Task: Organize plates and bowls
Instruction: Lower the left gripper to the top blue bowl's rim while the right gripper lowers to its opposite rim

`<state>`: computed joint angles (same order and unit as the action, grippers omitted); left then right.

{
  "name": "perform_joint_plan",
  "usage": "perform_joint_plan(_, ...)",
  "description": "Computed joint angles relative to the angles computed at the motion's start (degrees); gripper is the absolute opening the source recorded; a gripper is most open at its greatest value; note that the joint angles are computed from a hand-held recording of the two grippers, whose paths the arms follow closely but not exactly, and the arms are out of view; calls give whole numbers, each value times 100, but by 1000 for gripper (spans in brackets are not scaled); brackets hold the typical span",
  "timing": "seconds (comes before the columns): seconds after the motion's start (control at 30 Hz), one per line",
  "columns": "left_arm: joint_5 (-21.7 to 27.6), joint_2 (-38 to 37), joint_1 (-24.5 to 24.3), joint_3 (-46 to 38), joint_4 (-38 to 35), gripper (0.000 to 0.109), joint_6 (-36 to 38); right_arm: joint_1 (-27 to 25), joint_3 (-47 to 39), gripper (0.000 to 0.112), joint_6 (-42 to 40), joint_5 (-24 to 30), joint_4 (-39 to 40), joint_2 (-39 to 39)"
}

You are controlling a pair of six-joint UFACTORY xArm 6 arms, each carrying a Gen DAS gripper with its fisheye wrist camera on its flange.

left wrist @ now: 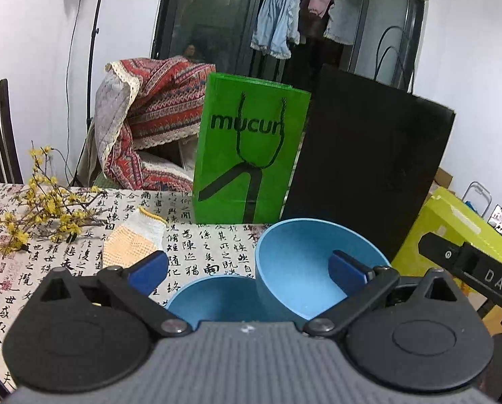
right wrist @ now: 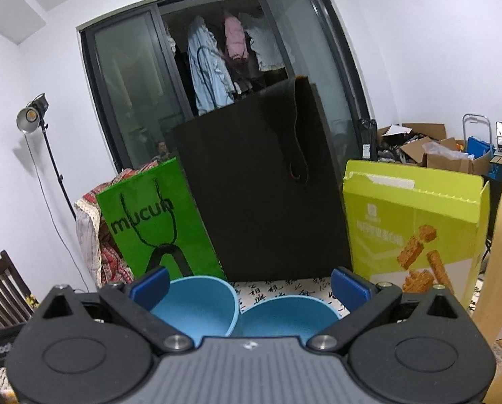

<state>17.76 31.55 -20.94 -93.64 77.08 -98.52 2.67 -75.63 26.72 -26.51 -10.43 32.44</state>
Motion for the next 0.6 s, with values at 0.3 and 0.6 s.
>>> perform_joint_plan(0.3, 249, 653, 16, -745, -1195, 101, 846, -66, -581, 86, 460, 445, -649, 402)
perform_joint_plan(0.6, 404, 1221, 6, -1397, -2188, 76, 1600, -185, -1196, 61, 1625, 882, -1858, 763)
